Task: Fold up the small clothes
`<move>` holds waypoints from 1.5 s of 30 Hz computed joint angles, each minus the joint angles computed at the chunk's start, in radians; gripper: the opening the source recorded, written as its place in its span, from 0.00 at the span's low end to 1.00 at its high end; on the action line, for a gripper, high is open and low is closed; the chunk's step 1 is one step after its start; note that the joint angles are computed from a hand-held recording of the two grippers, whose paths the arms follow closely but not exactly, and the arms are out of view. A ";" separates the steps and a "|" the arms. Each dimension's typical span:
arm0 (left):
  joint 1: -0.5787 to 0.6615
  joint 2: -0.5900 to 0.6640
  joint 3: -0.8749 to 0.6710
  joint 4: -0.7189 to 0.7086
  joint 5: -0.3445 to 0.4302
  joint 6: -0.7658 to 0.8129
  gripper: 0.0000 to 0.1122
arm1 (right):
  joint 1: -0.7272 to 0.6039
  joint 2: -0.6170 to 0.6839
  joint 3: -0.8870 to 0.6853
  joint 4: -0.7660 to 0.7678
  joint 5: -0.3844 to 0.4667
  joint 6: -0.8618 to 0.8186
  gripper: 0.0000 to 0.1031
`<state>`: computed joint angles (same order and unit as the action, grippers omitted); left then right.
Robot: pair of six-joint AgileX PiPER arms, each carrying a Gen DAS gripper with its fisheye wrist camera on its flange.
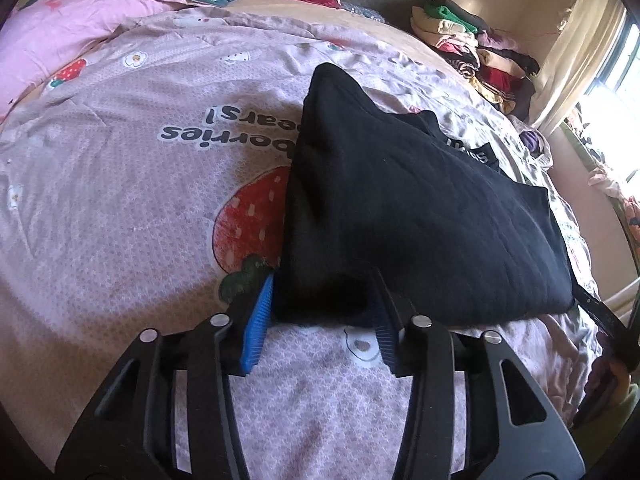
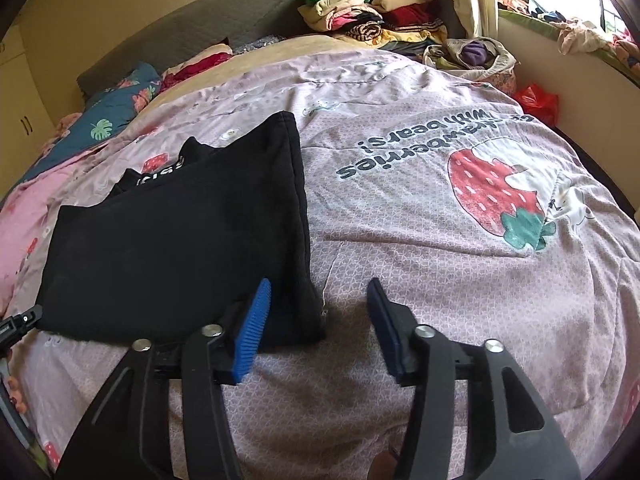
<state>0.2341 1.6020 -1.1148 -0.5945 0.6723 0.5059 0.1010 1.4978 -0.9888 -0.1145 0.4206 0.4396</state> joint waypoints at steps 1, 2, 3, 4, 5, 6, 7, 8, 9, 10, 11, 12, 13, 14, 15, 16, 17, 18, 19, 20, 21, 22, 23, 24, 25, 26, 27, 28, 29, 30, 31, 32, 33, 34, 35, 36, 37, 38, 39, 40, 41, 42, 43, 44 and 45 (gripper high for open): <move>-0.002 -0.006 0.005 0.005 -0.003 -0.001 0.36 | 0.002 -0.005 0.003 -0.007 -0.001 0.008 0.57; -0.003 -0.011 0.009 0.005 -0.002 -0.002 0.38 | 0.004 -0.008 0.006 -0.011 -0.003 0.014 0.59; -0.004 -0.015 0.013 0.002 0.000 0.000 0.41 | 0.004 -0.013 0.011 -0.016 -0.005 0.019 0.60; -0.004 -0.021 0.017 0.003 0.001 -0.002 0.42 | 0.005 -0.019 0.016 -0.021 -0.008 0.027 0.62; -0.008 -0.025 0.020 0.008 0.000 -0.008 0.43 | 0.005 -0.025 0.022 -0.023 -0.012 0.030 0.62; -0.009 -0.031 0.022 0.009 0.000 -0.009 0.45 | 0.006 -0.031 0.027 -0.025 -0.015 0.032 0.62; -0.012 -0.035 0.023 0.011 -0.001 -0.012 0.47 | 0.008 -0.038 0.033 -0.030 -0.020 0.038 0.62; -0.014 -0.041 0.025 0.013 0.001 -0.016 0.50 | 0.010 -0.044 0.037 -0.039 -0.020 0.048 0.65; -0.014 -0.044 0.026 0.012 0.003 -0.016 0.52 | 0.013 -0.050 0.042 -0.052 -0.023 0.062 0.70; -0.016 -0.050 0.029 0.014 0.003 -0.018 0.54 | 0.020 -0.061 0.051 -0.082 -0.030 0.095 0.77; -0.019 -0.058 0.031 0.022 0.002 -0.025 0.57 | 0.026 -0.071 0.058 -0.108 -0.035 0.121 0.78; -0.022 -0.066 0.035 0.027 -0.001 -0.029 0.59 | 0.029 -0.077 0.061 -0.119 -0.037 0.132 0.78; -0.024 -0.074 0.038 0.031 -0.002 -0.033 0.61 | 0.038 -0.087 0.067 -0.141 -0.042 0.153 0.80; -0.025 -0.081 0.041 0.038 -0.002 -0.039 0.66 | 0.044 -0.096 0.073 -0.158 -0.047 0.169 0.84; -0.027 -0.092 0.046 0.048 -0.004 -0.047 0.69 | 0.052 -0.105 0.078 -0.184 -0.050 0.192 0.85; -0.025 -0.097 0.047 0.049 -0.003 -0.047 0.70 | 0.060 -0.110 0.083 -0.206 -0.051 0.214 0.87; -0.026 -0.103 0.048 0.052 -0.002 -0.049 0.74 | 0.066 -0.114 0.085 -0.218 -0.051 0.224 0.89; -0.028 -0.112 0.054 0.060 -0.004 -0.055 0.78 | 0.073 -0.118 0.089 -0.235 -0.051 0.239 0.90; -0.031 -0.117 0.057 0.071 -0.008 -0.063 0.79 | 0.086 -0.120 0.089 -0.264 -0.046 0.265 0.91; -0.036 -0.124 0.060 0.090 -0.015 -0.078 0.81 | 0.094 -0.121 0.088 -0.277 -0.042 0.274 0.91; -0.039 -0.130 0.064 0.107 -0.018 -0.089 0.82 | 0.101 -0.122 0.087 -0.281 -0.037 0.276 0.91; -0.039 -0.136 0.068 0.113 -0.017 -0.093 0.83 | 0.112 -0.126 0.089 -0.297 -0.033 0.290 0.91; -0.037 -0.140 0.071 0.111 -0.016 -0.091 0.83 | 0.124 -0.128 0.088 -0.316 -0.031 0.305 0.91; -0.032 -0.145 0.074 0.106 -0.011 -0.085 0.83 | 0.136 -0.129 0.089 -0.338 -0.027 0.326 0.91; -0.029 -0.148 0.077 0.107 -0.008 -0.082 0.83 | 0.153 -0.131 0.088 -0.366 -0.020 0.350 0.91; -0.027 -0.151 0.080 0.109 -0.008 -0.082 0.83 | 0.169 -0.132 0.086 -0.388 -0.014 0.367 0.91; -0.025 -0.156 0.083 0.112 -0.008 -0.083 0.83 | 0.187 -0.133 0.084 -0.413 -0.007 0.387 0.91; -0.019 -0.159 0.086 0.107 -0.004 -0.076 0.83 | 0.200 -0.133 0.082 -0.432 -0.001 0.400 0.92; -0.021 -0.159 0.086 0.108 -0.005 -0.079 0.83 | 0.217 -0.132 0.079 -0.456 0.007 0.417 0.92; -0.015 -0.163 0.089 0.103 -0.001 -0.073 0.83 | 0.233 -0.130 0.077 -0.475 0.013 0.429 0.92; -0.008 -0.168 0.092 0.096 0.003 -0.065 0.83 | 0.248 -0.129 0.075 -0.490 0.017 0.439 0.92; -0.004 -0.172 0.096 0.092 0.004 -0.058 0.83 | 0.263 -0.126 0.071 -0.506 0.026 0.451 0.92; 0.002 -0.179 0.102 0.090 0.005 -0.052 0.83 | 0.280 -0.122 0.066 -0.529 0.036 0.469 0.92; 0.008 -0.183 0.105 0.087 0.007 -0.046 0.83 | 0.298 -0.117 0.060 -0.548 0.047 0.480 0.92; 0.013 -0.185 0.105 0.085 0.011 -0.042 0.83 | 0.312 -0.111 0.053 -0.550 0.052 0.475 0.93; 0.022 -0.188 0.108 0.080 0.015 -0.033 0.83 | 0.330 -0.106 0.046 -0.555 0.058 0.473 0.93; 0.029 -0.191 0.110 0.077 0.017 -0.027 0.83 | 0.345 -0.102 0.042 -0.569 0.064 0.483 0.93; 0.040 -0.197 0.114 0.071 0.019 -0.019 0.83 | 0.367 -0.096 0.034 -0.591 0.074 0.493 0.93; 0.049 -0.199 0.116 0.066 0.020 -0.012 0.83 | 0.385 -0.092 0.030 -0.607 0.082 0.503 0.93; 0.059 -0.200 0.118 0.061 0.022 -0.004 0.83 | 0.404 -0.086 0.023 -0.618 0.087 0.503 0.93; 0.071 -0.202 0.121 0.053 0.026 0.008 0.83 | 0.420 -0.080 0.018 -0.616 0.084 0.494 0.93; 0.079 -0.203 0.122 0.051 0.027 0.014 0.83 | 0.427 -0.077 0.014 -0.612 0.082 0.488 0.93; 0.088 -0.203 0.123 0.050 0.028 0.020 0.83 | 0.441 -0.070 0.005 -0.606 0.081 0.481 0.93; 0.098 -0.203 0.125 0.050 0.026 0.027 0.83 | 0.449 -0.062 -0.002 -0.597 0.079 0.470 0.93; 0.109 -0.203 0.127 0.049 0.025 0.034 0.83 | 0.454 -0.057 -0.007 -0.592 0.079 0.463 0.93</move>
